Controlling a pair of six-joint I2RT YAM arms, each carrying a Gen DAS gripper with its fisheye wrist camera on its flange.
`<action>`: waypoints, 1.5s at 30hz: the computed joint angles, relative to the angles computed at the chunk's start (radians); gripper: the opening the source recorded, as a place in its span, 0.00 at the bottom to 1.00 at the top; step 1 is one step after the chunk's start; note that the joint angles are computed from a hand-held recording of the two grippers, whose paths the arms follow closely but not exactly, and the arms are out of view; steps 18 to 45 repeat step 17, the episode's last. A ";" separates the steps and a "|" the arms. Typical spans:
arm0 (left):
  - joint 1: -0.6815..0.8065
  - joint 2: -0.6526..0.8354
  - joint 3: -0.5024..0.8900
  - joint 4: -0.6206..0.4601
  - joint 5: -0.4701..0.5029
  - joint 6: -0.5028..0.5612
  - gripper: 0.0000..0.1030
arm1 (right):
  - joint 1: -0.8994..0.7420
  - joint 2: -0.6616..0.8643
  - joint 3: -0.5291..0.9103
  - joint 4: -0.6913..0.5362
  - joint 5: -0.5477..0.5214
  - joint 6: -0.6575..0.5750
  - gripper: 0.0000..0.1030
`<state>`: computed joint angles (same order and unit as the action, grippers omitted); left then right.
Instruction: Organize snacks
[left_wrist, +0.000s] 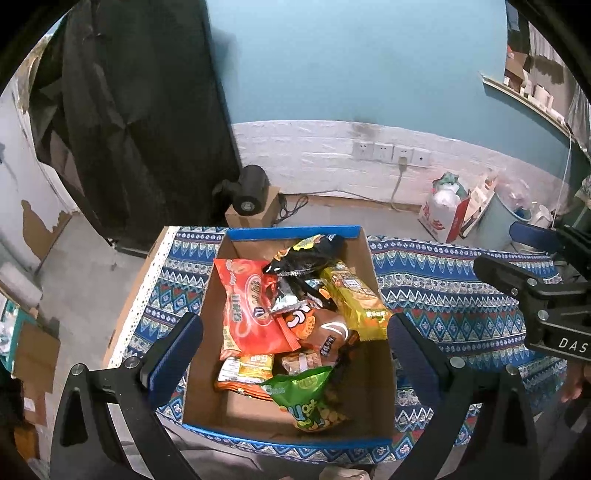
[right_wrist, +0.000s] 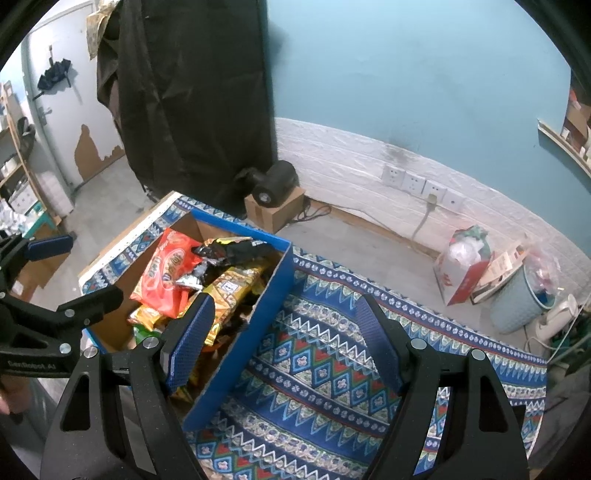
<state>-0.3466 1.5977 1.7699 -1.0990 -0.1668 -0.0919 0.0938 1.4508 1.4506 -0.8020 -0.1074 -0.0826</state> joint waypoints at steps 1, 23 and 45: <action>0.001 0.000 0.000 -0.001 0.004 0.000 0.98 | -0.001 0.000 0.001 -0.001 0.001 -0.001 0.76; -0.004 -0.009 -0.014 0.009 -0.010 -0.001 0.98 | -0.002 0.001 0.004 -0.001 0.002 -0.002 0.76; -0.004 -0.009 -0.014 0.009 -0.010 -0.001 0.98 | -0.002 0.001 0.004 -0.001 0.002 -0.002 0.76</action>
